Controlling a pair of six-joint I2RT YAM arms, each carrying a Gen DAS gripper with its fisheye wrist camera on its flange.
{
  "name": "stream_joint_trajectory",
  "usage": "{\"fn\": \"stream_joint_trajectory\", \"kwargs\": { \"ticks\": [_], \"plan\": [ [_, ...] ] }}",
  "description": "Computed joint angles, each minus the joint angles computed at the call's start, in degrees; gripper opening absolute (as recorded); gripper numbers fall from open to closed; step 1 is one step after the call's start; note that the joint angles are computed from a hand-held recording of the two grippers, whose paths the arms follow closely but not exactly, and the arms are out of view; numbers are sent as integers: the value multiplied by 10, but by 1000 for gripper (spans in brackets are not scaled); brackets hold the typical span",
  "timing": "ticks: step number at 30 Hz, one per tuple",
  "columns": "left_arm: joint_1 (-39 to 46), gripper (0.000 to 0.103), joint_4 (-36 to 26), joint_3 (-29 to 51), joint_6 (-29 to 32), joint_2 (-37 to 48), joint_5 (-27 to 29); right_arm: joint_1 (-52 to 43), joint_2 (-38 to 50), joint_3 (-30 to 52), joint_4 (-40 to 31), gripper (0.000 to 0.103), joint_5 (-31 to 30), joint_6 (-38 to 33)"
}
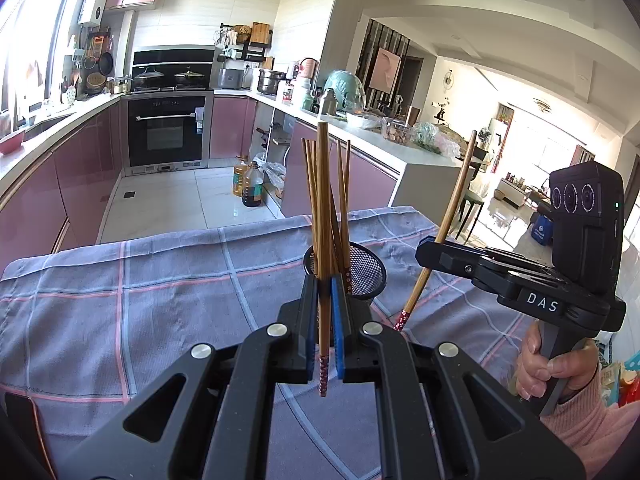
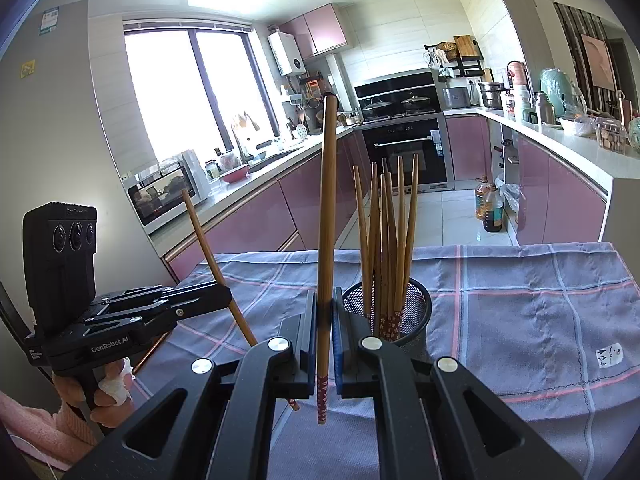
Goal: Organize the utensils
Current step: 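Carry both upright chopsticks over the mesh cup, holding them above its rim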
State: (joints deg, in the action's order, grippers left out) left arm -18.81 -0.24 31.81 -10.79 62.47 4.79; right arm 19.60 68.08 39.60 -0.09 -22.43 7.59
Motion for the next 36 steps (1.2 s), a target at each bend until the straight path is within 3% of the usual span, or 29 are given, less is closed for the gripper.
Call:
{"fn": "stream_joint_trajectory", "kwargs": {
  "ticks": [36],
  "plan": [
    [-1,7,-8,25,8,4,-1,-13,9,14,10,6,-13,-18]
  ]
}}
